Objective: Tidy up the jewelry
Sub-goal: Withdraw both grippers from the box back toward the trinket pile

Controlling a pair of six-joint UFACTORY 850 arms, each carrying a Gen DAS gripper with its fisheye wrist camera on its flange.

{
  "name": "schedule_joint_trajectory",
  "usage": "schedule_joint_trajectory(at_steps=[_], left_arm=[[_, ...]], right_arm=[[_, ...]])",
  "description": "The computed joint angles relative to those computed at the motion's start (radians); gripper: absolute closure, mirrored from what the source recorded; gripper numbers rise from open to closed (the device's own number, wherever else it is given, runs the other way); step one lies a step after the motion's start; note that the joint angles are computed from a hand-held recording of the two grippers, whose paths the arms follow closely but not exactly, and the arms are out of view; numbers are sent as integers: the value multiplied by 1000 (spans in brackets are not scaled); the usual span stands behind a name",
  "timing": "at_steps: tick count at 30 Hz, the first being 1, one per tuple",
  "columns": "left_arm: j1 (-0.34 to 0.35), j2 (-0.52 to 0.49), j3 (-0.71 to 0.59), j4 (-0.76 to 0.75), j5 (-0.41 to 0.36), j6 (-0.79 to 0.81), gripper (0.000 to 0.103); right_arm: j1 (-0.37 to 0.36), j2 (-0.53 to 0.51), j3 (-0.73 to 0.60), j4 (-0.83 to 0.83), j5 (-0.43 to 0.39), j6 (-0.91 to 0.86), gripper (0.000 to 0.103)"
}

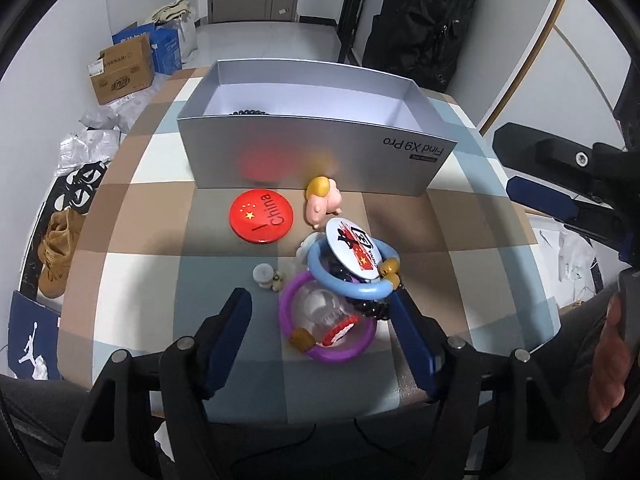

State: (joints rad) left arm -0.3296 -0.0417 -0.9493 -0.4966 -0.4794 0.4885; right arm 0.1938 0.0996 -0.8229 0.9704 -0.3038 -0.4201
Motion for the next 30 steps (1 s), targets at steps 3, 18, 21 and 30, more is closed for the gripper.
schedule_joint_trajectory(at_steps=[3,18,21,30], left_arm=[[9,-4,-3,-23,-39,12,36],[42,-10,-6,-169,-109,152,52],[59,-10,-7,-202,-130,164,56],[125,-57,-37,-331,-237,161,81]], right_arm=[[-1,2,2,6,1,-7,19],[-6,-2,1,-1,-9,-5,19],[-1,-7,1,-6,-13,-2,19],[11,-16,-1,-20,-32,-7,18]])
